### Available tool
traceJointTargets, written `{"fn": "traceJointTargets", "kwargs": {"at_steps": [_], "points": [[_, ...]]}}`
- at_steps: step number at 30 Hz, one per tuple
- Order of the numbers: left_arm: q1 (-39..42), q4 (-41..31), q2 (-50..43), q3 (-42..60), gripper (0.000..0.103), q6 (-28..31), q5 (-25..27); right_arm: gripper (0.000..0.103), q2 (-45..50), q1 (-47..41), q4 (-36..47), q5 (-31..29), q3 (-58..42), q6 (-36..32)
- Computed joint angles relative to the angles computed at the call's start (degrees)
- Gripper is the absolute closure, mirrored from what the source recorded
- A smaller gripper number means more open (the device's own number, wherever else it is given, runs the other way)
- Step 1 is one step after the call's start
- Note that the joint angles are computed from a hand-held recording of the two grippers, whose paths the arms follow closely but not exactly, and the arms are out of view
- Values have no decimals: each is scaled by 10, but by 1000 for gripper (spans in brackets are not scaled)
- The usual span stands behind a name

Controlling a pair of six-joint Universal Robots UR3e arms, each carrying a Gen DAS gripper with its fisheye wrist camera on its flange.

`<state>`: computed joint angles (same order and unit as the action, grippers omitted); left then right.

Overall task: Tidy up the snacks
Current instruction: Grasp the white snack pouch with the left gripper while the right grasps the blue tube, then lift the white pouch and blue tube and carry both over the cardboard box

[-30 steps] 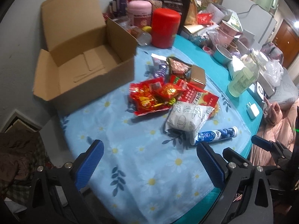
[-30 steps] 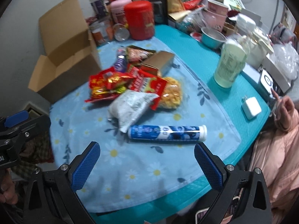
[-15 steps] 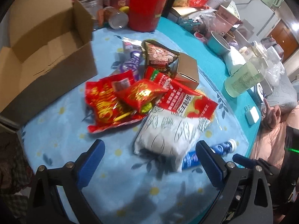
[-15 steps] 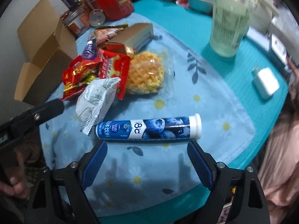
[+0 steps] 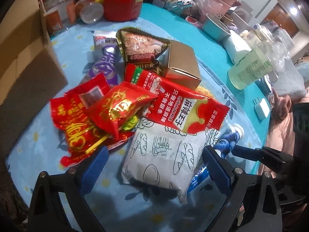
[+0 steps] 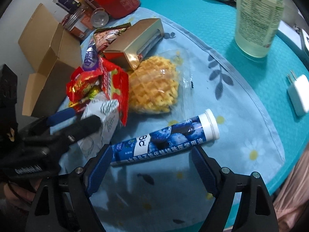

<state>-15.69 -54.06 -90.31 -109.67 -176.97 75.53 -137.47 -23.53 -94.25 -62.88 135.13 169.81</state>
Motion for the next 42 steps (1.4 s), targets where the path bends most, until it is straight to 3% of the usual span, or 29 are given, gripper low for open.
{"fn": "traceJointTargets", "kwargs": {"at_steps": [2, 4, 6, 11, 15, 19, 22, 28, 35, 42], "points": [[6, -3, -19, 8, 3, 4, -16, 20, 11, 1, -7, -2, -1, -3], [10, -5, -28, 11, 11, 9, -25, 20, 22, -1, -10, -3, -3, -9], [14, -14, -34, 16, 29, 12, -40, 22, 37, 2, -19, -7, -4, -8], [-8, -22, -31, 27, 35, -5, -13, 31, 77, 27, -57, -25, -7, 8], [-3, -37, -6, 15, 37, -44, 8, 35, 99, 37, -79, -21, -8, 20], [-12, -43, 39, -19, 37, -53, 63, 39, 91, 12, -57, -7, -5, 10], [-4, -54, 77, -54, 36, -60, 75, 40, 90, 4, -57, -10, -3, 7], [-13, -74, 135, -89, 37, -90, 119, 48, 118, 19, -95, -14, -4, 43], [22, -125, 217, -136, 37, -91, 109, 62, 139, 51, -104, -29, -22, 69], [61, -198, 316, -170, 37, -43, 106, 68, 66, 102, -32, -67, -23, 70]]}}
